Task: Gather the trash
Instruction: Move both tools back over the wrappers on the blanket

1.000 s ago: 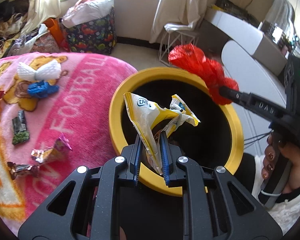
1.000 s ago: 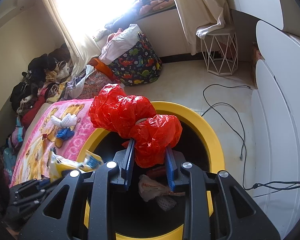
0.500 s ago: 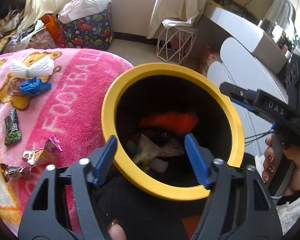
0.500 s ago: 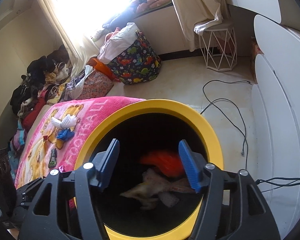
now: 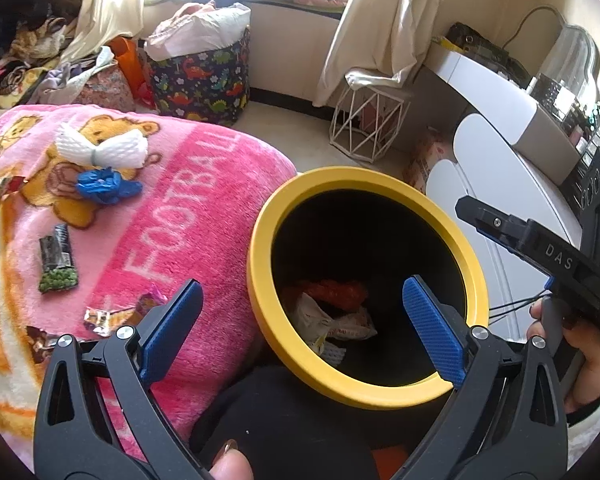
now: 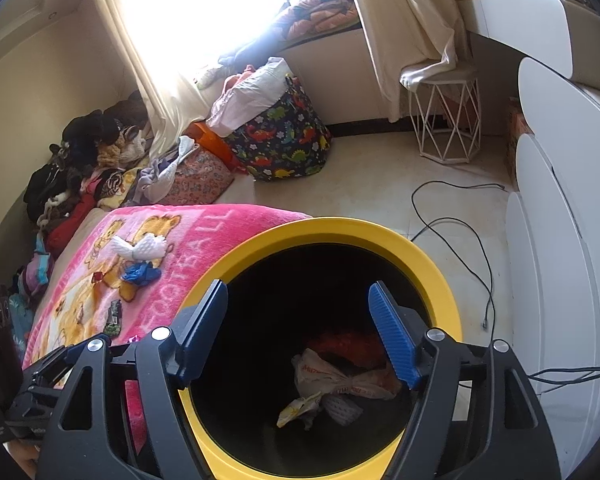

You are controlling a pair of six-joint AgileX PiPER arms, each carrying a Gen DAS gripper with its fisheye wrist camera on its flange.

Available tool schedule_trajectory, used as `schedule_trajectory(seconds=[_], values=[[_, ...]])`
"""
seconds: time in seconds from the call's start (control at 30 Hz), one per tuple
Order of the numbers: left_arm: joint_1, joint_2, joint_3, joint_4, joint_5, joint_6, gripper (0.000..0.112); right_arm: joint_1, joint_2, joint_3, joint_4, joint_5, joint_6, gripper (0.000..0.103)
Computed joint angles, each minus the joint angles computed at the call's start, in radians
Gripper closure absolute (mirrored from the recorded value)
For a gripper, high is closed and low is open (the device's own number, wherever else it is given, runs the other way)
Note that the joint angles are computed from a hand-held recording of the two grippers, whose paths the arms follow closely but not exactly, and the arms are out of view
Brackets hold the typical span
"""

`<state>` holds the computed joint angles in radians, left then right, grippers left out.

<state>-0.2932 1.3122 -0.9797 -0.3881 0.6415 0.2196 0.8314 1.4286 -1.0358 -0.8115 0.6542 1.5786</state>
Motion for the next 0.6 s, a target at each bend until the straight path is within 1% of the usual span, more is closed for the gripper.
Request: schedule_trajectory(seconds=[0.3,0.6], values=[[0.088,-0.033,-0.004,-0.041,0.004,0.047,0.020,0.062,0.024,-0.067,-0.062,0.041,-0.004,0.029],[0.228,-0.044,-0.031,-0.097,0.020,0.111,0.020,0.107,0.091,-0.163,-0.053,0.054,-0.055,0.028]])
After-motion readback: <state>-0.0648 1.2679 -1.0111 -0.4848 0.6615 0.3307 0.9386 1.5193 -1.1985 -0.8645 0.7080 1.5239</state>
